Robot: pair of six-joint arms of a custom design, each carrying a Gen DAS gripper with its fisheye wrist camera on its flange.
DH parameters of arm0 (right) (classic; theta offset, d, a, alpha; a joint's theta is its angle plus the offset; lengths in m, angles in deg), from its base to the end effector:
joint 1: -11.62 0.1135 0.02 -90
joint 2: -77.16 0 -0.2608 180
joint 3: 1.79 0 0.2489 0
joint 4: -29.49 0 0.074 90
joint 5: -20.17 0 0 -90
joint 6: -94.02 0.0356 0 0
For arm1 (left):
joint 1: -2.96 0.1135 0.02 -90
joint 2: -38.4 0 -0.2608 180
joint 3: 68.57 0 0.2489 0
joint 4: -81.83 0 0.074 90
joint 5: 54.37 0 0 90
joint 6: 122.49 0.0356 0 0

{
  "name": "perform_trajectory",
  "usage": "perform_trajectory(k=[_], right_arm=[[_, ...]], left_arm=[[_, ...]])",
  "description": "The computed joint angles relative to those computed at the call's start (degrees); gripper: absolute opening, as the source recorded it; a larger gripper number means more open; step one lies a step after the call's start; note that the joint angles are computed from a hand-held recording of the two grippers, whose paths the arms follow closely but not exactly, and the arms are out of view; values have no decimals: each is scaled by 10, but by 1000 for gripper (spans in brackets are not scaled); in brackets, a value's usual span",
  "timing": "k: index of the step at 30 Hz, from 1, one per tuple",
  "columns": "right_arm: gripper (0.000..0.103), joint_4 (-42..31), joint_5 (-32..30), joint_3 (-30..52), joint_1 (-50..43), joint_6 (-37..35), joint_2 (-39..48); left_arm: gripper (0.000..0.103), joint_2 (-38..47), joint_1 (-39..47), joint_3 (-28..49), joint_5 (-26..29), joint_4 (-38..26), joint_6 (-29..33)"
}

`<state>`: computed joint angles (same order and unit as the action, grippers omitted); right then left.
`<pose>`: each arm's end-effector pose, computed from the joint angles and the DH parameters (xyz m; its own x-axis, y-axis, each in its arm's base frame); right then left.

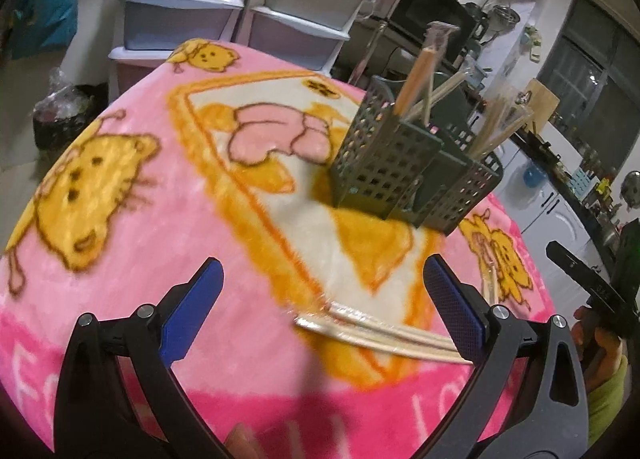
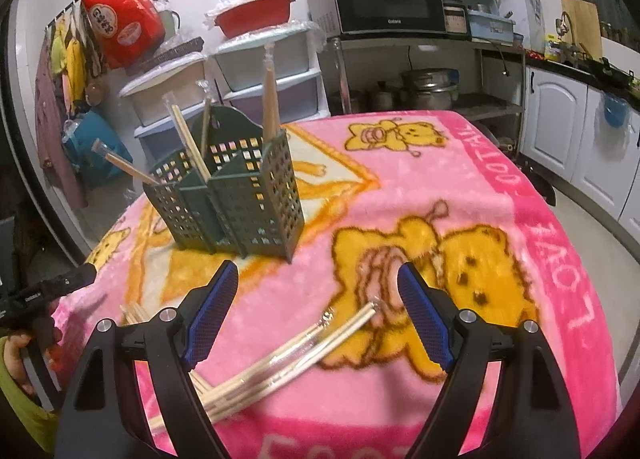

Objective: Organize utensils
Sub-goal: 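Lower both open tools toward the remaining wrapped chopsticks, then close the left tool on a wrapped chopstick while the right tool grasps another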

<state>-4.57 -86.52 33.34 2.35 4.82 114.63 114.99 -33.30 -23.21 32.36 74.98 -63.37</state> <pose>0.1484 -0.0139 0.1978 -0.5866 0.1093 -0.8024 -0.0657 0.9812 0.1816 0.2097 -0.1513 0.1706 -0.7113 -0.1137 -0.6936 0.2205 0.9009 -0.3738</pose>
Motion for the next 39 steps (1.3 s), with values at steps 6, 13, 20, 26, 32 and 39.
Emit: perform_trajectory(k=[6,13,20,26,32,39], right_arm=[[79,9,-1,-8,-12,-5,22],[68,30,2,-11,-22,-13,76],[41,76,-8,-4,-42,-13,187],[35,119,-29,21,-64,6,300],[29,148,-13,32,-53,17,339],[17,168,-6,26,-55,21,342]], left_arm=[[92,-3,19,-17,26,5,1],[84,15,30,-35,51,29,-1],[47,50,49,-37,91,53,-10],[35,61,62,-41,111,66,-18],[28,72,60,-34,112,65,-16],[10,89,46,-21,114,59,-13]])
